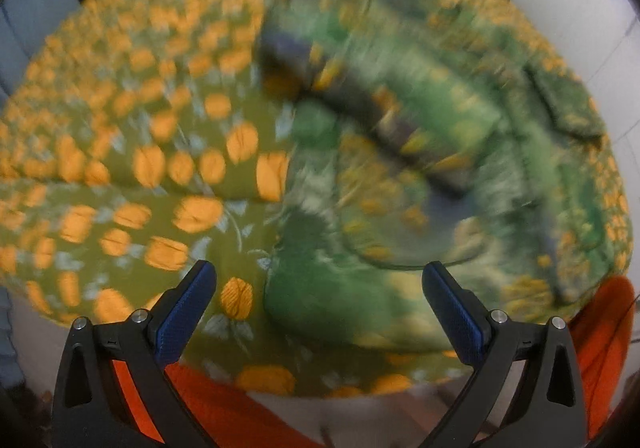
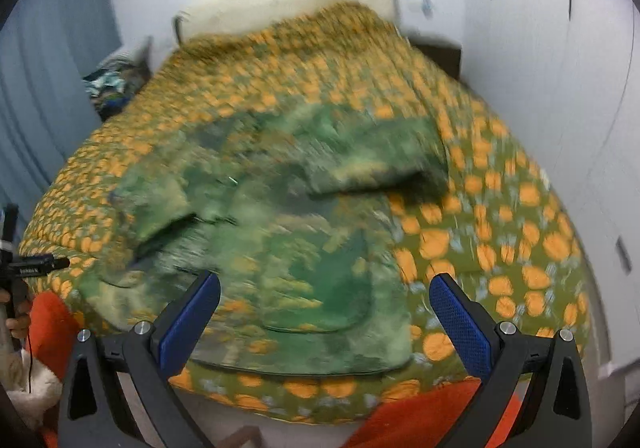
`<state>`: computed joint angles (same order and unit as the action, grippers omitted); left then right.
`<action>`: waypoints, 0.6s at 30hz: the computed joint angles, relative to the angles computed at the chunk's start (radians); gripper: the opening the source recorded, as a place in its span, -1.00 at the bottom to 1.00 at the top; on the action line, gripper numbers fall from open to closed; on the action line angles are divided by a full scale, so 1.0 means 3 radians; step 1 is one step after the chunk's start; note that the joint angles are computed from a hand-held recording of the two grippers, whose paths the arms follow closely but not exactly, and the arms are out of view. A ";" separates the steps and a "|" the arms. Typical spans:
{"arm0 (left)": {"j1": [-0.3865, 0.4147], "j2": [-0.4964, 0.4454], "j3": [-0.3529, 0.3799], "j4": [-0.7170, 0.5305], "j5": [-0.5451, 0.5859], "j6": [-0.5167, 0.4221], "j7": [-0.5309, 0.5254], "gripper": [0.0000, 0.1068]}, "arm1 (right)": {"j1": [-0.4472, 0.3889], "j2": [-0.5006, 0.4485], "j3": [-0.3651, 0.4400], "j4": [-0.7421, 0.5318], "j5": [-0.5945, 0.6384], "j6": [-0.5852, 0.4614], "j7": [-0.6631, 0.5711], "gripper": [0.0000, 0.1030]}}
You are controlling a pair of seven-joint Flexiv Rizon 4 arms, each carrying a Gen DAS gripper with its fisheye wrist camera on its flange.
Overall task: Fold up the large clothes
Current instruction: 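Lower both tools and pinch the jacket's side edge near the hem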
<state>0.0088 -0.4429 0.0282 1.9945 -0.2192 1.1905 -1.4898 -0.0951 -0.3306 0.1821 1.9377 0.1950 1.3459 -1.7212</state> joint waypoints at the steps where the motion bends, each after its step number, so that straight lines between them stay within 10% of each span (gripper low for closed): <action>1: 0.0125 -0.0110 -0.0116 -0.0045 -0.0165 -0.0107 0.0097 0.92 | -0.0131 -0.0147 0.0073 -0.0207 0.0103 -0.0280 -0.0088 0.99; 6: 0.0238 -0.0319 -0.0233 -0.0095 -0.0401 -0.0119 0.0215 0.91 | -0.0419 -0.0809 0.0103 -0.1178 0.0483 -0.1662 -0.0057 0.99; 9: 0.0299 -0.0308 -0.0368 0.0000 -0.0585 -0.0033 0.0378 0.78 | -0.0149 -0.0944 -0.0154 -0.1229 0.0118 -0.1746 0.0004 0.99; 15: -0.0044 -0.0263 -0.0060 -0.0010 -0.0264 -0.0034 0.0127 -0.56 | -0.0146 -0.1132 -0.0094 -0.1361 0.0132 -0.1972 -0.0099 0.65; 18: 0.0126 -0.0175 -0.0299 0.0135 -0.0501 0.0070 0.0292 -0.79 | -0.0203 -0.1181 -0.0031 -0.1412 0.0250 -0.1998 -0.0157 0.03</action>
